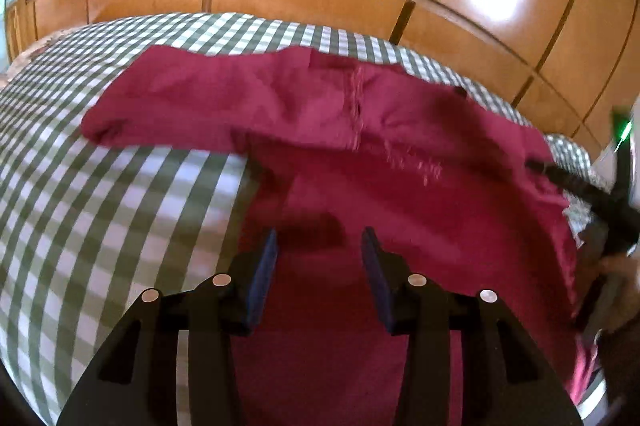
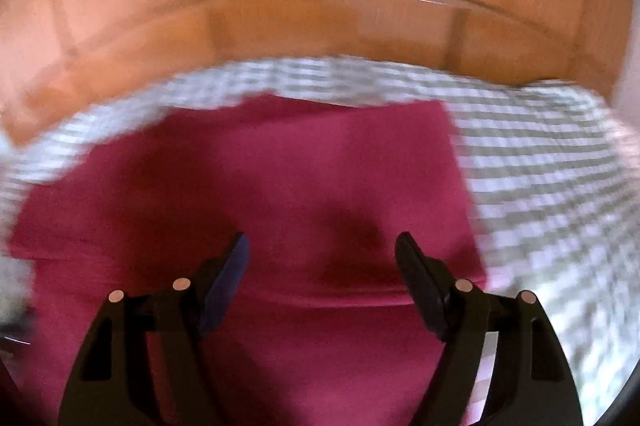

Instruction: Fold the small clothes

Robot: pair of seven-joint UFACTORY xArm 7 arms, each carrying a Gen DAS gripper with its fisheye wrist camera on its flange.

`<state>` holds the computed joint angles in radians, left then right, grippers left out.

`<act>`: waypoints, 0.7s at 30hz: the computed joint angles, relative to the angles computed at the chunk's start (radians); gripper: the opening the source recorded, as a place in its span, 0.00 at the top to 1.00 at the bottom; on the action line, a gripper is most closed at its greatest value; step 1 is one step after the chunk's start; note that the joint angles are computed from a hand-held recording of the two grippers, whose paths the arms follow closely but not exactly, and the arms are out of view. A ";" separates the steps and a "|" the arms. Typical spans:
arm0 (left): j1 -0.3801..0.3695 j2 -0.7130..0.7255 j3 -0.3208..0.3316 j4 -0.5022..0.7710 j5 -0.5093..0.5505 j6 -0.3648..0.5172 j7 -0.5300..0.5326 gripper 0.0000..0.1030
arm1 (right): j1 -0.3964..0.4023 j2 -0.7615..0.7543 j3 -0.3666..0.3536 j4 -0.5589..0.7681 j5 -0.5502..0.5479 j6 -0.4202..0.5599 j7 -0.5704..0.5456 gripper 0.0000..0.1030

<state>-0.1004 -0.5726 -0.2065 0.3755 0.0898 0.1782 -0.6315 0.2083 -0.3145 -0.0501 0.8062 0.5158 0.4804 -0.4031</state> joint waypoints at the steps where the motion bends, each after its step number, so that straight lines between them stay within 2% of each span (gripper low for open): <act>1: 0.008 0.004 -0.010 -0.013 0.006 -0.021 -0.005 0.59 | 0.062 0.009 -0.045 0.035 0.102 0.095 -0.077 0.27; 3: 0.026 0.001 -0.028 -0.030 0.018 -0.052 -0.015 0.59 | 0.121 0.048 -0.063 0.105 0.239 0.274 -0.176 0.29; 6: 0.024 0.002 -0.023 -0.045 0.019 -0.083 -0.012 0.59 | 0.145 0.128 -0.022 0.191 0.316 0.417 -0.215 0.32; 9: 0.013 0.008 -0.005 -0.059 0.005 -0.119 -0.003 0.59 | 0.139 0.237 0.039 0.285 0.326 0.473 -0.162 0.33; 11: 0.012 0.010 -0.003 -0.066 -0.001 -0.138 0.003 0.59 | 0.125 0.307 0.074 0.342 0.322 0.489 -0.109 0.38; 13: 0.033 0.012 -0.026 -0.069 0.001 -0.153 0.001 0.59 | 0.108 0.357 0.104 0.383 0.320 0.472 -0.058 0.46; 14: 0.043 0.013 -0.037 -0.072 0.002 -0.161 -0.002 0.59 | 0.099 0.370 0.118 0.396 0.316 0.467 -0.041 0.59; 15: 0.047 0.014 -0.040 -0.074 0.001 -0.166 -0.002 0.58 | 0.092 0.385 0.133 0.417 0.295 0.467 -0.023 0.78; 16: 0.046 0.013 -0.039 -0.076 0.000 -0.169 -0.001 0.58 | 0.088 0.388 0.149 0.428 0.261 0.461 -0.012 0.86; 18: 0.043 0.014 -0.037 -0.081 -0.005 -0.178 0.001 0.58 | 0.084 0.360 0.180 0.431 0.206 0.428 -0.016 0.89; 21: 0.047 0.006 -0.049 -0.086 -0.009 -0.176 -0.002 0.58 | 0.084 0.272 0.195 0.412 0.237 0.369 -0.103 0.89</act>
